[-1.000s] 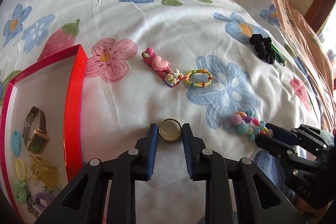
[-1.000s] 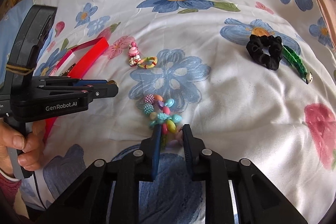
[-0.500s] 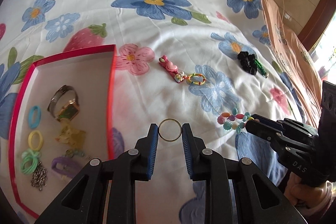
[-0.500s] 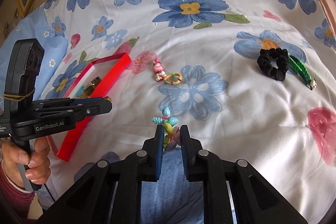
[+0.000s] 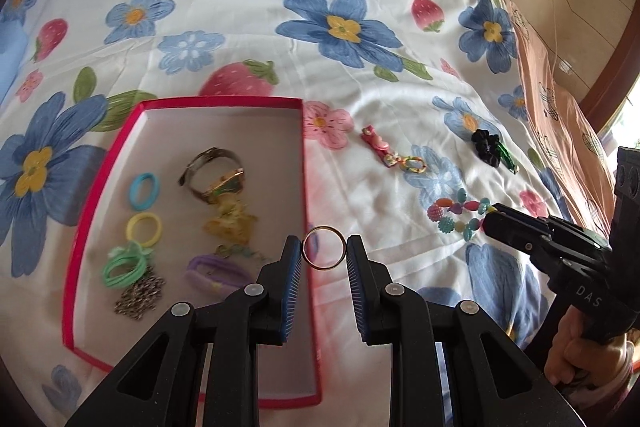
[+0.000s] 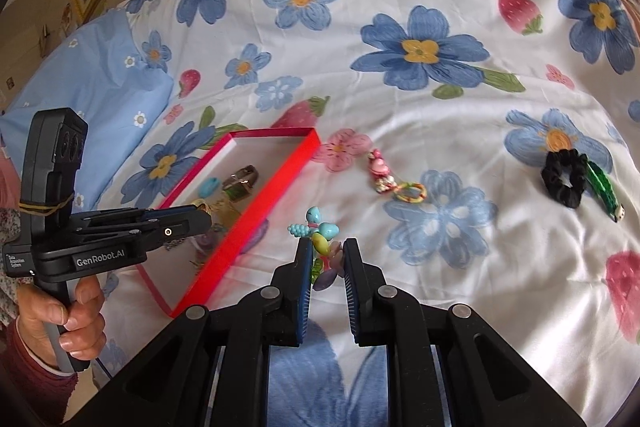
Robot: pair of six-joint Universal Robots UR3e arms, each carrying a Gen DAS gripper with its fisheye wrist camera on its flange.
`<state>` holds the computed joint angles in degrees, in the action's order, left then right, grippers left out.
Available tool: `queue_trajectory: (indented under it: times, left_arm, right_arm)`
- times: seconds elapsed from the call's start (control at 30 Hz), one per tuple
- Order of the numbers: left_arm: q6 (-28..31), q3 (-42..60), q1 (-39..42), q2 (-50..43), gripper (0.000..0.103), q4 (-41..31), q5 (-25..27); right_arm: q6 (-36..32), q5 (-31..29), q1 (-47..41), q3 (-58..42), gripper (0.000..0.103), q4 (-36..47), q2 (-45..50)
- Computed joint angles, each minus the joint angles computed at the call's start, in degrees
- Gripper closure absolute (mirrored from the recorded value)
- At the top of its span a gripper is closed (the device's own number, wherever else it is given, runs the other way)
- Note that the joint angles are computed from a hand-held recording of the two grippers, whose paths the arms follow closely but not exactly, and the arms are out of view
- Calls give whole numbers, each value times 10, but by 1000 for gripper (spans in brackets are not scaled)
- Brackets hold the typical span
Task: Organize jewelry
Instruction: 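Carry the gold ring and beaded bracelet over the box with both tools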
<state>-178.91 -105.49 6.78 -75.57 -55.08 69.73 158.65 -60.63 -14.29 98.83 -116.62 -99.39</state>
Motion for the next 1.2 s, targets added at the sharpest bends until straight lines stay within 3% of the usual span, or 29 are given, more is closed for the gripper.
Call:
queue_trajectory:
  times: [0.47, 1.2]
  left_arm:
    - [59, -52, 121, 130, 81, -101, -46]
    - [184, -100, 309, 258, 81, -256, -103]
  right_arm:
    - [22, -3, 75, -30, 88, -9, 30]
    - [58, -14, 186, -91, 88, -36, 109]
